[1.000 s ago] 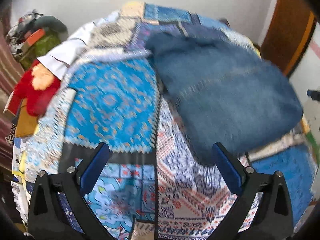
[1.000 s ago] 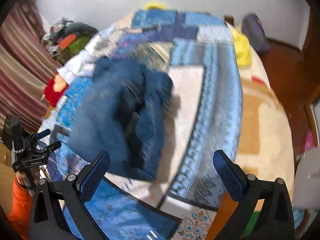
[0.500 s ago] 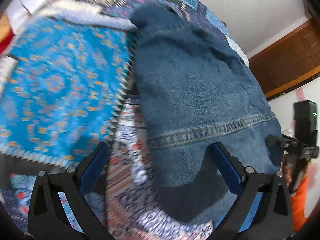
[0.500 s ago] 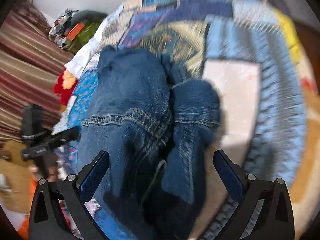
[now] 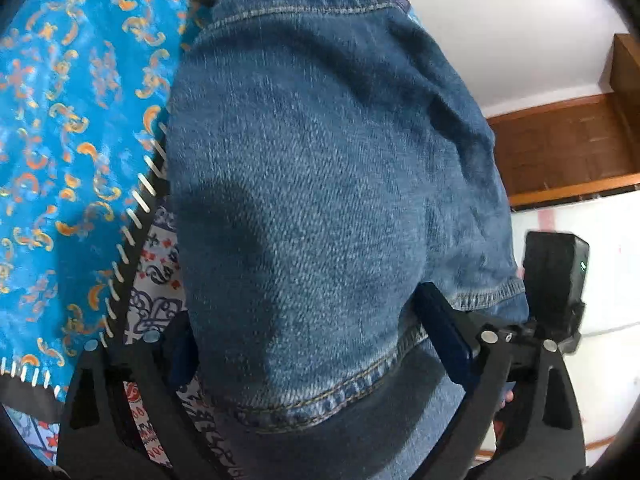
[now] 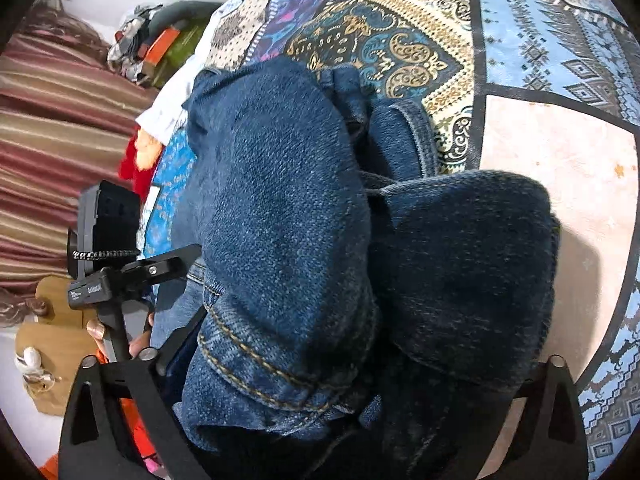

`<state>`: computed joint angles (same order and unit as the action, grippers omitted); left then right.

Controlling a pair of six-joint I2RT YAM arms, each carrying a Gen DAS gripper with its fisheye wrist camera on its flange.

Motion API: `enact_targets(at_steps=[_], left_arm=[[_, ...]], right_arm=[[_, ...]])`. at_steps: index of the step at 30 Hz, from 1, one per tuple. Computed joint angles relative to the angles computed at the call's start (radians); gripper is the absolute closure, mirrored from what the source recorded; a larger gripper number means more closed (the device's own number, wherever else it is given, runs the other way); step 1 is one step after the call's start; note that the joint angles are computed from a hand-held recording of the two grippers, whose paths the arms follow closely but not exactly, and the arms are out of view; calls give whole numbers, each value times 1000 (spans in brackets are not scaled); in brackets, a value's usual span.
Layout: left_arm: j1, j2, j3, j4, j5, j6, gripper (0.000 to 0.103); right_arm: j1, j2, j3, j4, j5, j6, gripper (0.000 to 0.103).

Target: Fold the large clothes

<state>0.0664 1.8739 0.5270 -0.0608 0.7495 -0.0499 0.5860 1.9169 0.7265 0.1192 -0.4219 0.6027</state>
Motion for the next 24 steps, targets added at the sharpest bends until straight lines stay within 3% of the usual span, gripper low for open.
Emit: enact_targets(at_steps=[3, 9, 12, 17, 24], left_arm=[[-37, -125, -57, -5, -57, 3, 29], [-68, -496, -116, -214, -157, 73, 40], [-25, -653, -98, -379, -162, 137, 41], [164, -829, -46, -646, -114, 332, 41], [545, -781, 85, -912, -32, 738, 41]], right_arm=[[11, -37, -39, 26, 18, 24, 30], [96, -150, -53, -30, 65, 64, 53], [166, -213, -45, -61, 119, 106, 56], [263, -281, 19, -115, 194, 165, 56], [381, -240, 184, -168, 288, 199, 57]])
